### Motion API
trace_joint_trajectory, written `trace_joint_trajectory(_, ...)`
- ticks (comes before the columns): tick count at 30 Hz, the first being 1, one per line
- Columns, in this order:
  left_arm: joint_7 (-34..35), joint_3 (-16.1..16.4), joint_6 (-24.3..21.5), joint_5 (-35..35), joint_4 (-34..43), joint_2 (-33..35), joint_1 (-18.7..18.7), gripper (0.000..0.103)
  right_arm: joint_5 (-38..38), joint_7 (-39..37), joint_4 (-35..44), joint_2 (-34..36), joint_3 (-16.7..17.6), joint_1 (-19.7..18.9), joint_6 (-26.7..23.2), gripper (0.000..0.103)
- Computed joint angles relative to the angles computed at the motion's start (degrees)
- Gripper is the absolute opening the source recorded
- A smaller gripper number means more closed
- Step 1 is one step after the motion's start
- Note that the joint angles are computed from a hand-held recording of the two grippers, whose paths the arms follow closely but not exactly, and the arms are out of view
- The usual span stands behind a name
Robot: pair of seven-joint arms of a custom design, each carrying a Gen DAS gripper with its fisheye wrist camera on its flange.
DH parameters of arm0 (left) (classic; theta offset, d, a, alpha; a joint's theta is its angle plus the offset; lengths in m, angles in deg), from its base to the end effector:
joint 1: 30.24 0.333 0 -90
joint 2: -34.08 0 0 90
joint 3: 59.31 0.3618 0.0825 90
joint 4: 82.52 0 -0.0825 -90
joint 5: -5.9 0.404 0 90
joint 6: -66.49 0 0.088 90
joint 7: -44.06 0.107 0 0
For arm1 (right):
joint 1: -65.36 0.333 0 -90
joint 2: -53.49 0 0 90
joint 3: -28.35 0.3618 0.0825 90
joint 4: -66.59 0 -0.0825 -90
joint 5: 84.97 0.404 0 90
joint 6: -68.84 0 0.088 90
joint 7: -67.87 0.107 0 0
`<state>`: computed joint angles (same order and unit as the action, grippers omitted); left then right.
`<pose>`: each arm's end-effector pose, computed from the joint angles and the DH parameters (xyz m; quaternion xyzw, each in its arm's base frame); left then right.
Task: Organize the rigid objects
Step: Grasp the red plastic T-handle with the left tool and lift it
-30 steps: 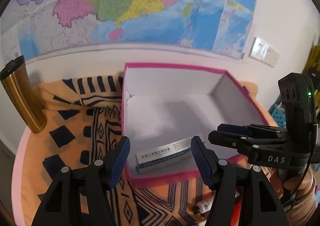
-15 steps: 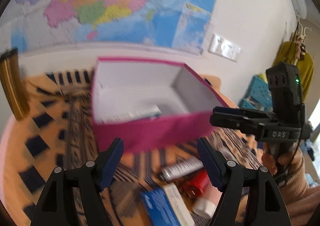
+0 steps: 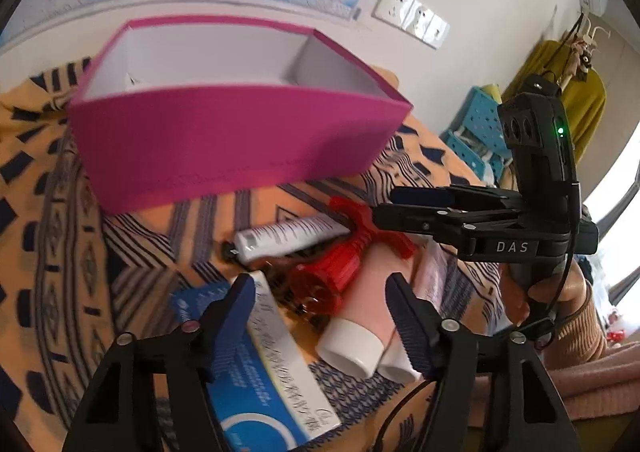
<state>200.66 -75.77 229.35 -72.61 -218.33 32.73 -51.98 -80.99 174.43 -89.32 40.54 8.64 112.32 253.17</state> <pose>0.4395 -0.2807 0.3901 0.4387 -0.8151 0.3783 0.0027 0.4004 0.1969 0.4026 -0.6937 0.6304 -0.0928 0.3358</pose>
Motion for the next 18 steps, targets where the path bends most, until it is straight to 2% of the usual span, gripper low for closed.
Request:
trace_joint_trajectory(2, -1.3, -0.1, -0.3, 1.3, -0.1, 0.3, -0.1, 0.061, 0.6, -0.6, -0.5, -0.2, -2.6, 2.9, 0.5, 0.061)
trace_joint_trajectory(3, -2.1, -0.1, -0.6, 2.0, -0.2, 0.4, -0.1, 0.059, 0.4, -0.6, -1.0, -0.4, -2.8, 3.0, 0.8, 0.061)
trace_joint_trajectory(5, -3.4, -0.3, -0.4, 3.5, -0.4, 0.5, -0.2, 0.055, -0.7, 0.1, -1.2, 0.0, -0.9, 1.2, 1.1, 0.061)
trace_joint_trajectory(6, -4.2, -0.4, -0.3, 4.3, -0.4, 0.6, -0.3, 0.052, -1.2, 0.3, -1.3, 0.0, -1.1, 1.5, 1.3, 0.061)
trace_joint_trajectory(7, -4.5, -0.4, -0.5, 4.7, -0.4, 0.7, -0.3, 0.049, -1.5, 0.2, -1.2, 0.0, -2.7, 3.2, 1.3, 0.061)
trace_joint_trajectory(10, -5.3, -0.3, -1.8, 5.3, -0.3, 1.0, -0.2, 0.044, -2.7, 1.0, -0.9, 0.6, -1.3, 1.9, 1.1, 0.061)
trace_joint_trajectory(14, -6.7, -0.5, -1.8, 5.9, 0.0, 1.6, -0.1, 0.044, -2.3, 0.2, -0.4, 1.1, -4.4, 5.3, 0.7, 0.055)
trace_joint_trajectory(16, -6.9, -0.6, -2.1, 6.0, 0.2, 1.6, -0.1, 0.043, -2.0, -0.1, -0.2, 1.5, -4.4, 5.3, 0.9, 0.052)
trace_joint_trajectory(18, -7.1, -0.7, -2.0, 6.1, 0.4, 1.8, -0.1, 0.041, -1.5, -0.6, 0.0, 1.8, -6.4, 7.4, 1.0, 0.048)
